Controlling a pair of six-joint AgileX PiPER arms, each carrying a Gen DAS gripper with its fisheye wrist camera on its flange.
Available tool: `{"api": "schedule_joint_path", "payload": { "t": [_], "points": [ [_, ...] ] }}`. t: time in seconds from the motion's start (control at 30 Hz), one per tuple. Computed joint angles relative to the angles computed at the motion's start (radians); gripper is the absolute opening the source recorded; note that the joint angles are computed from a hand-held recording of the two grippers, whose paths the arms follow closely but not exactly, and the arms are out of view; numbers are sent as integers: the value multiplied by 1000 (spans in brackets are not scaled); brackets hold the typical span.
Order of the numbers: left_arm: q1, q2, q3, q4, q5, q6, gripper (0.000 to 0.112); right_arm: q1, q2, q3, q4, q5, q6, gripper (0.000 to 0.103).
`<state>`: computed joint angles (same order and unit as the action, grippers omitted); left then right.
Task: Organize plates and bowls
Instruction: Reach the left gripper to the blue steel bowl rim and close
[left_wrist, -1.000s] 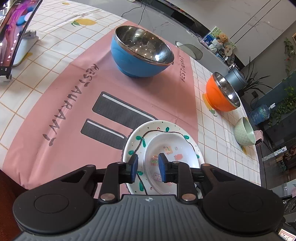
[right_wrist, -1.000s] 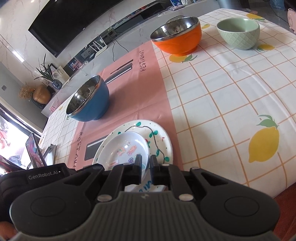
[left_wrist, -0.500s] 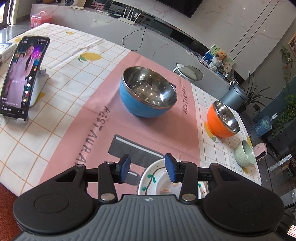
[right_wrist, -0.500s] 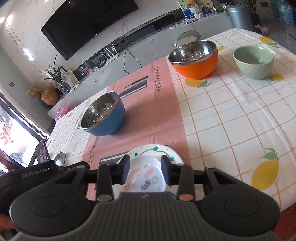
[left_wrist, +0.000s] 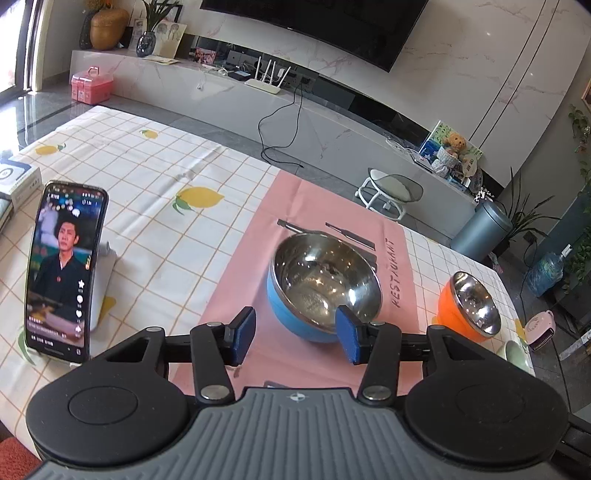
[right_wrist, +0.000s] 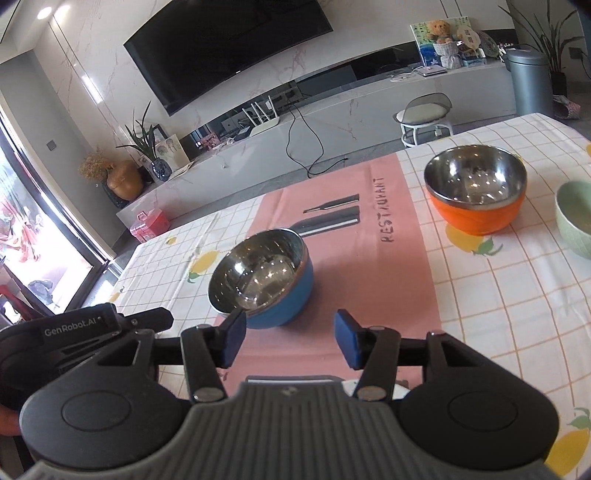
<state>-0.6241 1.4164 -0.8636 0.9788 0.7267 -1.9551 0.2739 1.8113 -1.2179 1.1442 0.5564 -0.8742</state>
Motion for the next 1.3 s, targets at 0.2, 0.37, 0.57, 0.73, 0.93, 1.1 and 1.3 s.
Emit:
{"api": "schedule_joint_path", "payload": {
  "t": [0.2, 0.37, 0.57, 0.73, 0.93, 1.1, 1.3],
  "points": [
    [102, 38, -7, 26, -77, 1, 62, 59, 82, -123, -60, -22, 99, 56],
    [167, 94, -14, 57, -155, -14, 62, 93, 171, -225, -159, -46, 201, 57],
    [222, 204, -73, 33, -199, 50, 63, 113, 285, -350, -293, -46, 348, 57],
    [256, 283, -121, 6, -233, 118, 63, 123, 374, -452, -394, -32, 455, 57],
    [270, 343, -159, -10, -248, 177, 59, 126, 438, -513, -400, -37, 483, 50],
    [274, 359, -168, -18, -258, 195, 40, 118, 463, -532, -332, -23, 433, 37],
    [266, 358, -179, -39, -242, 238, 19, 123, 452, -515, -293, -43, 386, 17]
  ]
}}
